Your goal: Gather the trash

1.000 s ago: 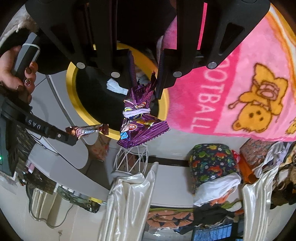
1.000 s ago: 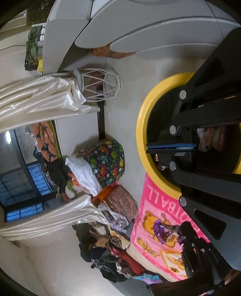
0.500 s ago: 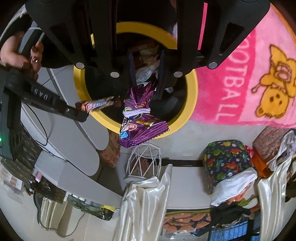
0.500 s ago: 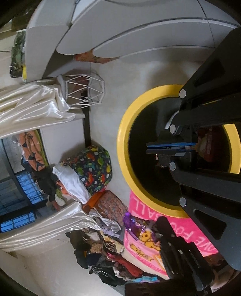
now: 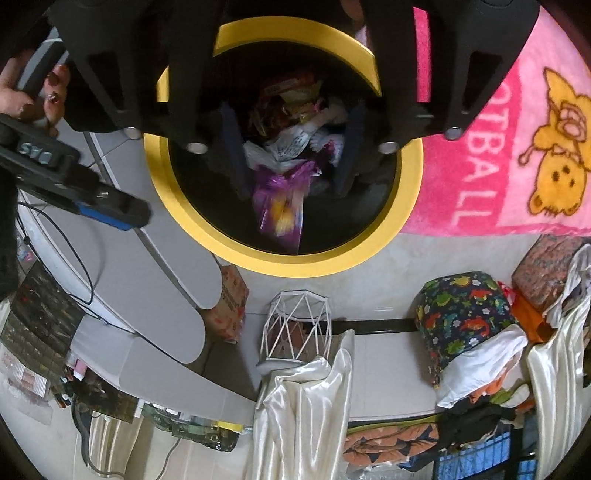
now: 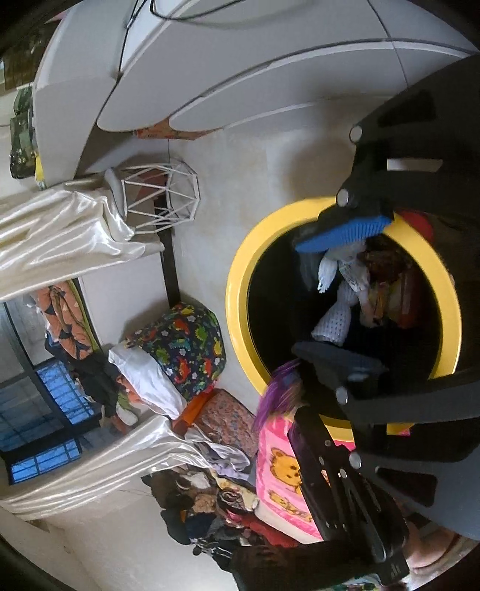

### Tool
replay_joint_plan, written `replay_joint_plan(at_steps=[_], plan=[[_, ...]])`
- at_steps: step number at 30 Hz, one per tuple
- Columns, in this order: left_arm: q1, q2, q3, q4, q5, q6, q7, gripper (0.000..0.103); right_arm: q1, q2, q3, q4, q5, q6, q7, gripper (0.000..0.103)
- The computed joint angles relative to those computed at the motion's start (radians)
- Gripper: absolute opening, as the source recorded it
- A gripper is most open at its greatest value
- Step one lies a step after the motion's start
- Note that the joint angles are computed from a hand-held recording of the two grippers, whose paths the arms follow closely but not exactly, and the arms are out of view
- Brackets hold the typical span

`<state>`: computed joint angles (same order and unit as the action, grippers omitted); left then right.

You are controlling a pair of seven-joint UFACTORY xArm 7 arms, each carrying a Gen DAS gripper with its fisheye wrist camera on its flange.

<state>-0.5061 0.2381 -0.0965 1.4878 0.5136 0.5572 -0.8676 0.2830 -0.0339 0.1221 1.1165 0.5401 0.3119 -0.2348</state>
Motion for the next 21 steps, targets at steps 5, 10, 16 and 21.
replay_joint_plan(at_steps=[5,10,16,21], plan=[[-0.007,-0.022,0.009,-0.028,0.037,-0.002,-0.046,0.064,0.013,-0.047,-0.007,-0.046,0.034,-0.030,-0.036,0.070],[0.006,-0.076,0.003,-0.093,0.074,-0.023,-0.112,0.079,0.048,-0.080,-0.024,-0.077,0.081,-0.075,-0.089,0.084],[0.032,-0.154,-0.024,-0.166,0.160,0.000,-0.214,0.091,0.081,-0.106,-0.028,-0.110,0.070,-0.129,-0.094,0.093],[0.065,-0.228,-0.063,-0.233,0.220,0.043,-0.305,0.092,0.120,-0.128,-0.037,-0.136,0.068,-0.170,-0.111,0.095]])
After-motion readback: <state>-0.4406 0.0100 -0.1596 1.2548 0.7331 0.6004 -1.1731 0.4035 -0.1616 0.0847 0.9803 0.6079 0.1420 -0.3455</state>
